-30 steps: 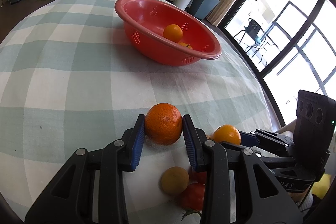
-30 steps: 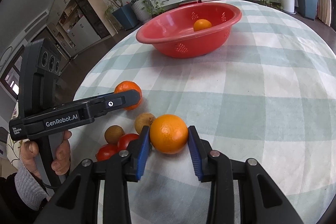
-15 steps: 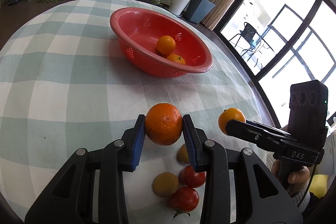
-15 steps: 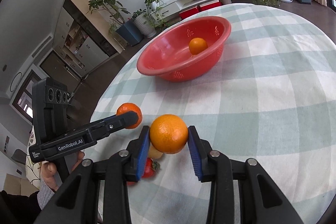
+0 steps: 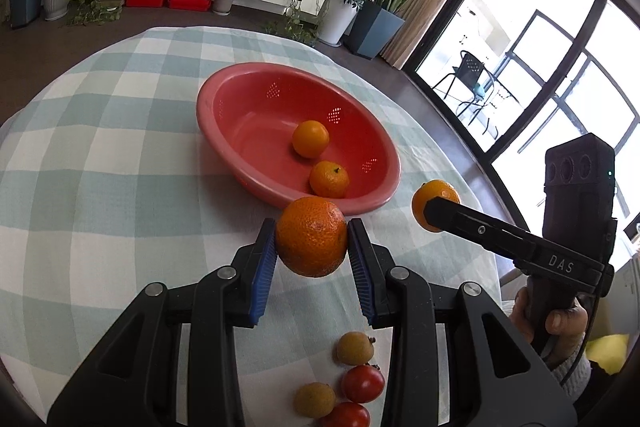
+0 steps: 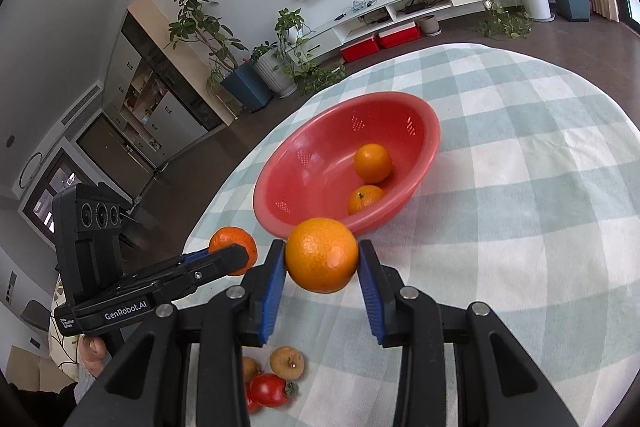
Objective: Organize fruits
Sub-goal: 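Lower the orange into the bowl and open the left tool while the right tool releases its tangerine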
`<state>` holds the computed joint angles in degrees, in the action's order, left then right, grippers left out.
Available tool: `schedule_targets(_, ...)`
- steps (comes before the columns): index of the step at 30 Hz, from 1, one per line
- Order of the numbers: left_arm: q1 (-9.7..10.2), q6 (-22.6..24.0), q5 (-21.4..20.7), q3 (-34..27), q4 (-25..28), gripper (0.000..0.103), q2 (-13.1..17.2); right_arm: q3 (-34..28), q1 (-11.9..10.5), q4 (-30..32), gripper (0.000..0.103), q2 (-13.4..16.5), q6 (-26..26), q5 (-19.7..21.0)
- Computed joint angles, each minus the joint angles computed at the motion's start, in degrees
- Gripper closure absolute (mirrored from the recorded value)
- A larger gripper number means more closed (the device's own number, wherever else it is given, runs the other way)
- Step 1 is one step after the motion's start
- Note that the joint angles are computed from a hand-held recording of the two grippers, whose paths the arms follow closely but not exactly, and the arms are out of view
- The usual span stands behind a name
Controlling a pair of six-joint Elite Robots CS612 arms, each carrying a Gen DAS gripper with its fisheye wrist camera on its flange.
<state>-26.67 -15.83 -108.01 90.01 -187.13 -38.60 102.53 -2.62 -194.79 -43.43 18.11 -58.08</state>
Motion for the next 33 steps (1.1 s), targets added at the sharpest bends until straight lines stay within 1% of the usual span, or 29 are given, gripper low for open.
schedule_targets(5,-0.04,1.1,0.5,-2.1,1.8,0.070,0.4,-2.2,0.0,0.8,0.064,0.7,0.0,-1.3)
schedule_targets(11,-0.13,2.6,0.9,-5.0,4.4,0.070,1.5,-5.2,0.2,4.0,0.064,1.8,-1.6,-3.1)
schedule_targets(19,-0.36,4.5,1.8,-8.9,8.3,0.070,3.2,-7.6,0.5,6.8,0.064,2.8,-3.5,-5.4)
schedule_targets(28,-0.73,6.1,2.9,-11.6,10.6,0.070,4.5,-9.5,0.9,9.8,0.064,3.6,-5.7,-7.4)
schedule_targets(33,-0.86,6.4,3.0,-12.2,11.2,0.070,4.9,-10.1,1.5,10.9,0.064,3.7,-8.0,-9.7)
